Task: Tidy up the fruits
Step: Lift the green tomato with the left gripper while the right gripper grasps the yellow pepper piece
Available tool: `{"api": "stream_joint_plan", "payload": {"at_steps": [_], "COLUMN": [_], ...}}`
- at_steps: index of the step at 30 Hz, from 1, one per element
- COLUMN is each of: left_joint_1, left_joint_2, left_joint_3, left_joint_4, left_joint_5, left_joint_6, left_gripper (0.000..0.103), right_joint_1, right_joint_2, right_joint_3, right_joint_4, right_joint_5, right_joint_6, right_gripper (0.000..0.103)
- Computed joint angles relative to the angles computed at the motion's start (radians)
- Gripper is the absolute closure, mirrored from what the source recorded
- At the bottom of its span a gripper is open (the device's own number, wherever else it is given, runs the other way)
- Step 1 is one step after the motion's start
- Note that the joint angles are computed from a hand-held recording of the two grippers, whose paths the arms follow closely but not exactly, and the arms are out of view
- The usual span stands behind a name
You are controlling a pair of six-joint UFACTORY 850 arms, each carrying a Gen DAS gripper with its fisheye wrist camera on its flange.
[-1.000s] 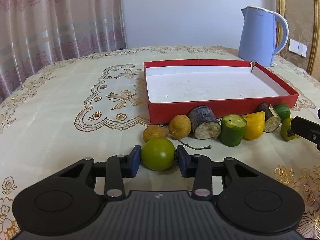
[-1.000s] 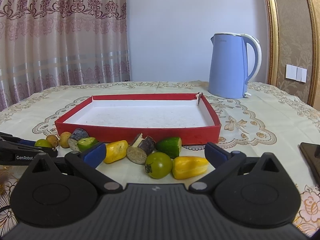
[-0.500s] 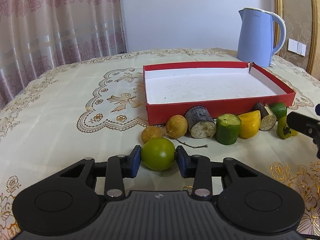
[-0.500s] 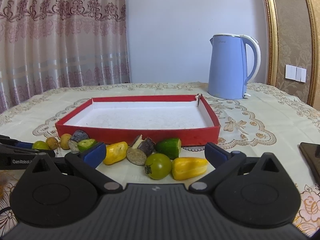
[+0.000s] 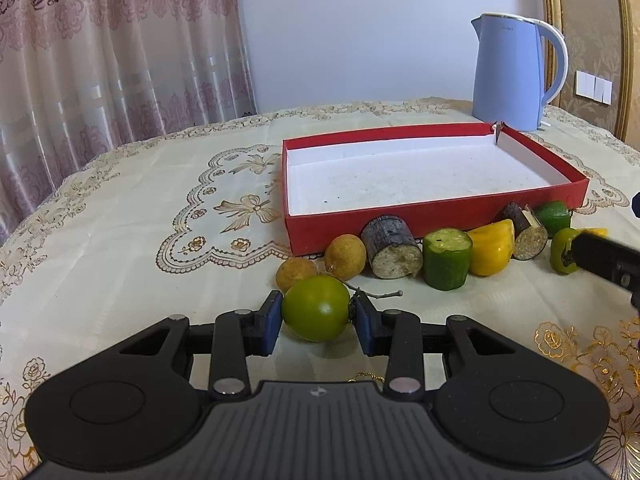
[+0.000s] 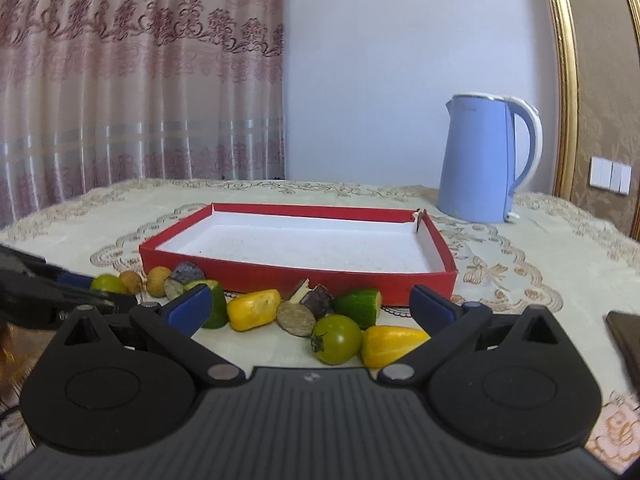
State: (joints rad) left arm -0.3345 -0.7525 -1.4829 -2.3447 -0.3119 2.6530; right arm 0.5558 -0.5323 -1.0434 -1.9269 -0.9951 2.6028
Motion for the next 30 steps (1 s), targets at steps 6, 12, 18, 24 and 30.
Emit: {"api": "stream_joint_plan", "payload": {"at_steps": [6, 12, 18, 24, 30], "left_joint_1": [-0.001, -0.002, -0.007, -0.013, -0.014], "left_joint_2": [0.012, 0.018, 0.028, 0.028, 0.032], "left_joint_3": [0.015, 0.024, 0.040, 0.044, 0.050], "left_joint_4": [-0.094, -0.116, -0.122, -0.125, -0.140], "left_joint_5": [-0.011, -0.020, -0.036, -0.036, -0.037], "left_joint_6": [0.099, 0.122, 0.140, 0.152, 0.172], "left_gripper": [0.066, 0.066, 0.066, 0.066, 0.066], "right_joint_1": [-0.007, -0.005, -0.023, -0.043, -0.040], "right_joint_2": [0.020, 0.034, 0.062, 0.073, 0.053], "right_joint_3": [0.021, 0.036, 0.071, 0.082, 0.057], "right_joint_4": [-0.002, 0.035, 0.033, -0.024, 0.069], "right_joint_5": [0.050, 0.038, 0.063, 0.138, 0.093], "right_joint_6": [-0.023, -0.090, -0.095, -0.065, -0.182], "right_gripper": [0.000, 0.000, 0.012, 0.040, 0.054]}}
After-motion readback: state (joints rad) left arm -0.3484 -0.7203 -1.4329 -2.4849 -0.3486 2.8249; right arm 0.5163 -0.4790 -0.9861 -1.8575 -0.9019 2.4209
